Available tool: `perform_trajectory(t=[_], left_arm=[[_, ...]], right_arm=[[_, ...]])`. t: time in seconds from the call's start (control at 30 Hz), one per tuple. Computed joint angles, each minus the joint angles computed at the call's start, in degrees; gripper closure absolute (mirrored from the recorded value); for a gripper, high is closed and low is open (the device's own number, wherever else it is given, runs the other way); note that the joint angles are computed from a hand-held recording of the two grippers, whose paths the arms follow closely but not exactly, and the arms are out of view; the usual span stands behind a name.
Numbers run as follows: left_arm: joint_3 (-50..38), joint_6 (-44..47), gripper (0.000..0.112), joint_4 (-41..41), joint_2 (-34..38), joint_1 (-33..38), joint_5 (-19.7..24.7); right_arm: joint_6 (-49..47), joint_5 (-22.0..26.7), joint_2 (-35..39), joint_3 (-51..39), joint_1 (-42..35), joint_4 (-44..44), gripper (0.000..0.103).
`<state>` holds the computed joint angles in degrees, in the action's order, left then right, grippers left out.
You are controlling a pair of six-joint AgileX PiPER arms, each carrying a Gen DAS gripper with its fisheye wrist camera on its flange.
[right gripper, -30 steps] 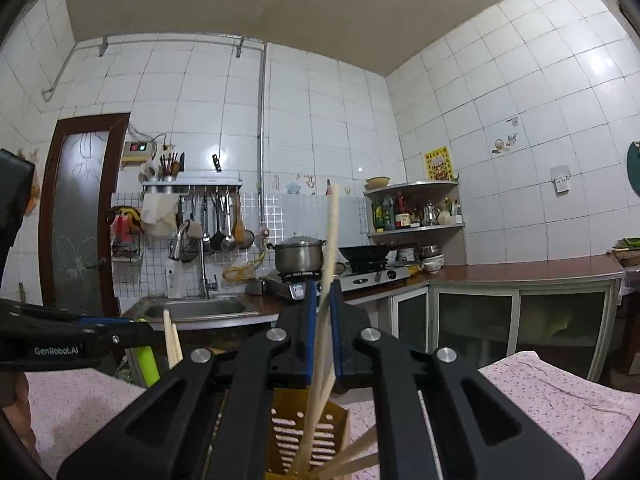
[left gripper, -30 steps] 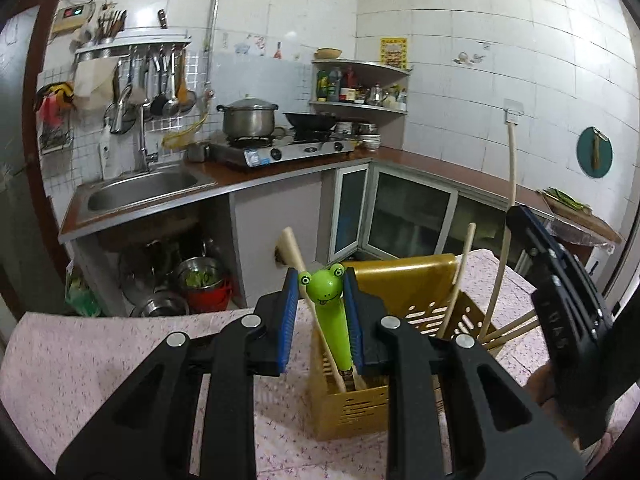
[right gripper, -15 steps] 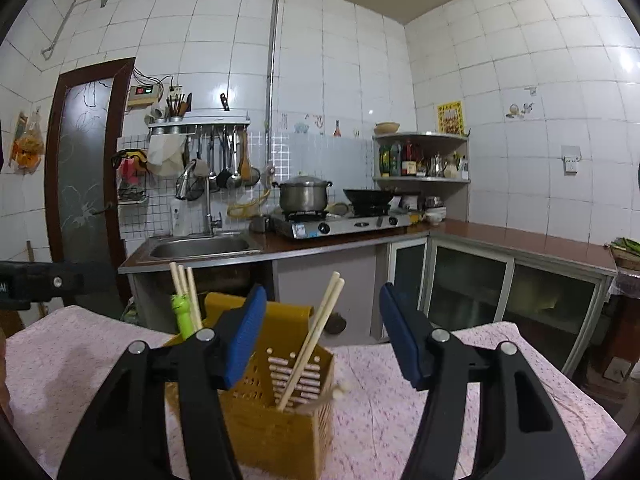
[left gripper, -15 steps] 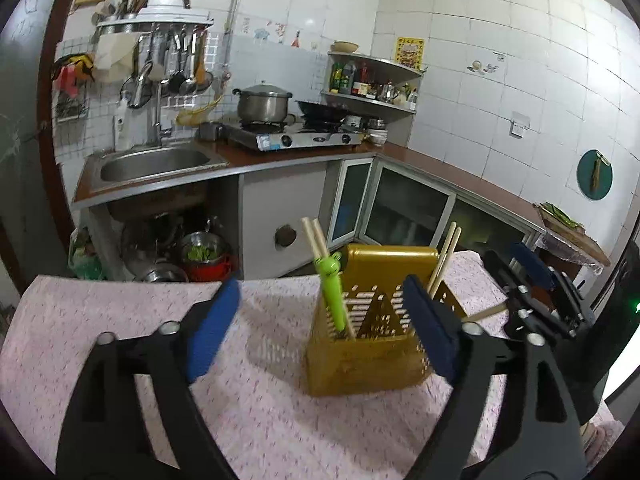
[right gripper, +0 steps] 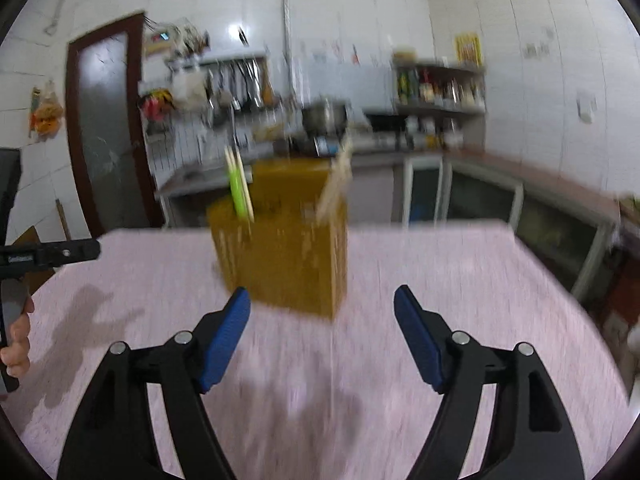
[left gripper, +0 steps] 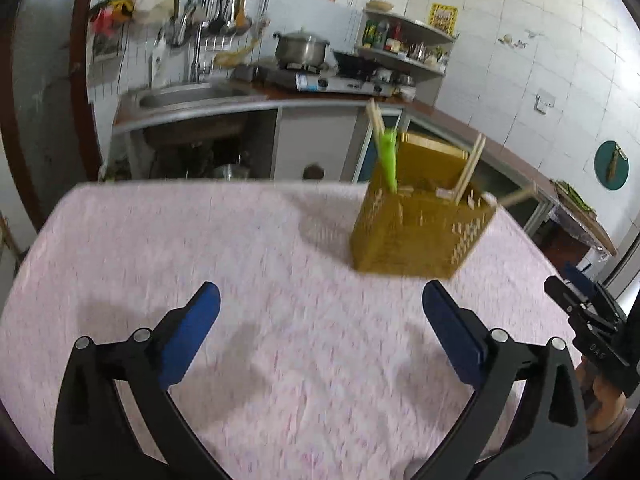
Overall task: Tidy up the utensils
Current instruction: 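Move both open tools back down toward the spoons on the table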
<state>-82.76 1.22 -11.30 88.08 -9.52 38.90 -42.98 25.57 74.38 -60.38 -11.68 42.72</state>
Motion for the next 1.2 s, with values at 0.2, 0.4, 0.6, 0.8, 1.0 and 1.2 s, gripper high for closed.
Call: perform_trajectory(t=[0.2, 0.4, 0.6, 0.8, 1.0, 1.2], left_arm=[[15.09, -3.43, 0.014, 6.79, -9.14, -3.48, -2.76], [26.54, -5.20, 0.014, 7.68, -16.56, -5.43, -3.55], [34.68, -5.59, 0.014, 8.77, -21.51, -7.66, -3.98], [37.09, -5.19, 0.014, 8.66, -20.76, -8.36, -4.69], [36.56, -2.93, 0.014, 5.89, -19.20, -7.21, -3.74], [36.57, -2.30, 0.014, 5.31, -18.87, -7.20, -3.88]], right_arm=[[8.03, 1.19, -7.50, 10.24, -0.64, -7.04, 0.030], [26.80, 0.96, -15.71, 18.97, 4.27, -23.55, 0.030], [40.64, 2.07, -21.02, 23.75, 11.29, -35.47, 0.030], [44.18, 2.56, -19.53, 24.47, 15.71, -40.06, 0.030], [43.91, 4.05, -17.91, 23.66, 19.21, -42.30, 0.030], [48.34, 7.00, -13.66, 21.37, 23.11, -47.64, 0.036]])
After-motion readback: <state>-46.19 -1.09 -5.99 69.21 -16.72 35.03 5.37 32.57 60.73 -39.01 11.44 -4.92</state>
